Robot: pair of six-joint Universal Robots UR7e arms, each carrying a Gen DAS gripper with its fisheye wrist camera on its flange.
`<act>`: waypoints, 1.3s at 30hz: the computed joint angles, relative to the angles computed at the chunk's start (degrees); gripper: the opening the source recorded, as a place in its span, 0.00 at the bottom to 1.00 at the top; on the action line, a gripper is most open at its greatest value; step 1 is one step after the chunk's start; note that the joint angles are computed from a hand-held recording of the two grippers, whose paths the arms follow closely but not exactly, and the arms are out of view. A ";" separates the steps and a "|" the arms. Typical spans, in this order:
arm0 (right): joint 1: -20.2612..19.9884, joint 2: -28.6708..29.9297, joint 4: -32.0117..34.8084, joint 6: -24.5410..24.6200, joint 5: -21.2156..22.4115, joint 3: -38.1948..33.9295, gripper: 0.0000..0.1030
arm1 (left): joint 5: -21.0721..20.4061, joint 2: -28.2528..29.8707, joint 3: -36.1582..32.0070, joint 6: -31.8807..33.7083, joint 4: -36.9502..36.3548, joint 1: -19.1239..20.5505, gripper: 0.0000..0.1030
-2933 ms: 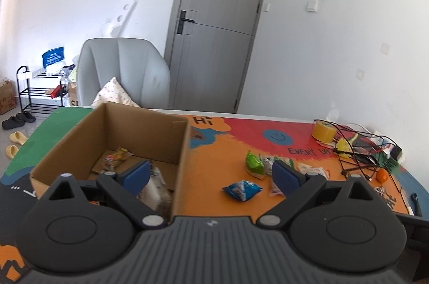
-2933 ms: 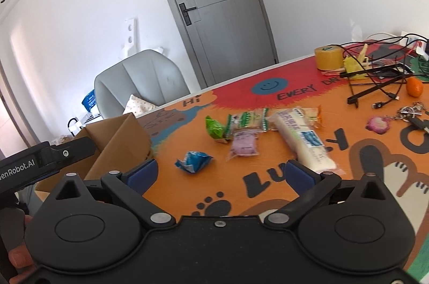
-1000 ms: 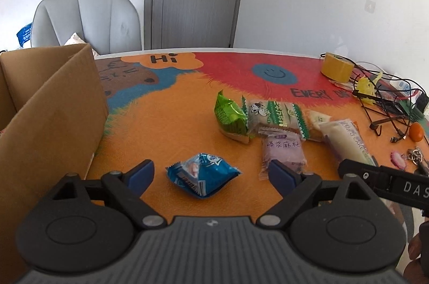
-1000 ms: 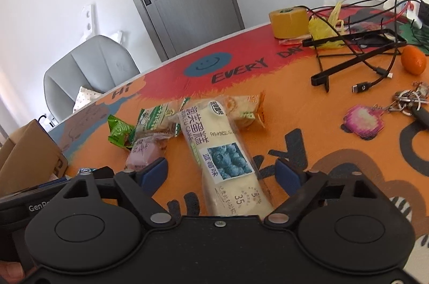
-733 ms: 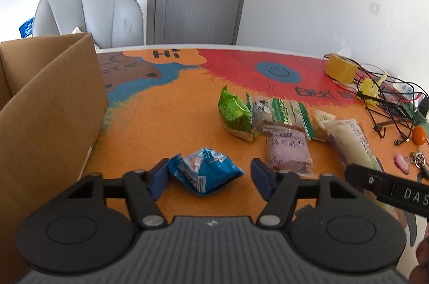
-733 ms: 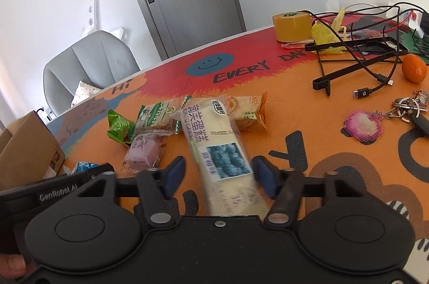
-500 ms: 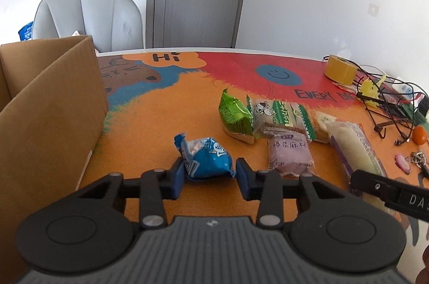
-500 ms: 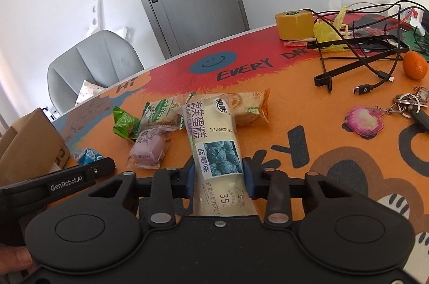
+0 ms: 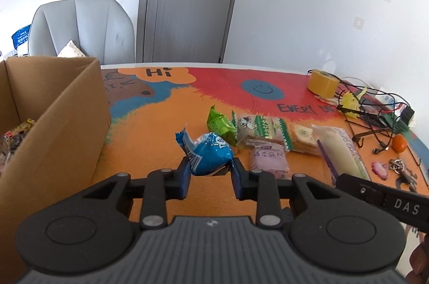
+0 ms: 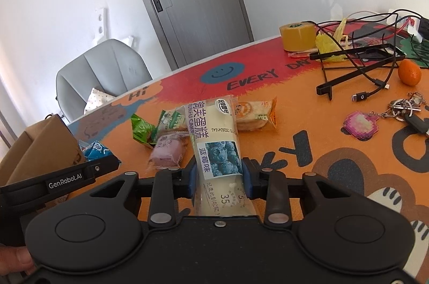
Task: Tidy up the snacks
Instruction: 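Carry the bread packet and blue packet with both tools over the box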
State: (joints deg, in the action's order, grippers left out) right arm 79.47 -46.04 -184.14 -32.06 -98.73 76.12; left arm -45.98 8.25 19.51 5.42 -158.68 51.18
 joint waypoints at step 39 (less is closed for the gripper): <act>6.61 3.80 -2.17 -0.80 4.84 -0.26 0.32 | 2.51 -17.65 26.87 6.42 -24.86 -0.90 0.29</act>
State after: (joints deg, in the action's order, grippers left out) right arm 86.07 -42.24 -186.31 -32.85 -93.89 75.86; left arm -43.48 -9.40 46.38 11.84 -183.54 50.28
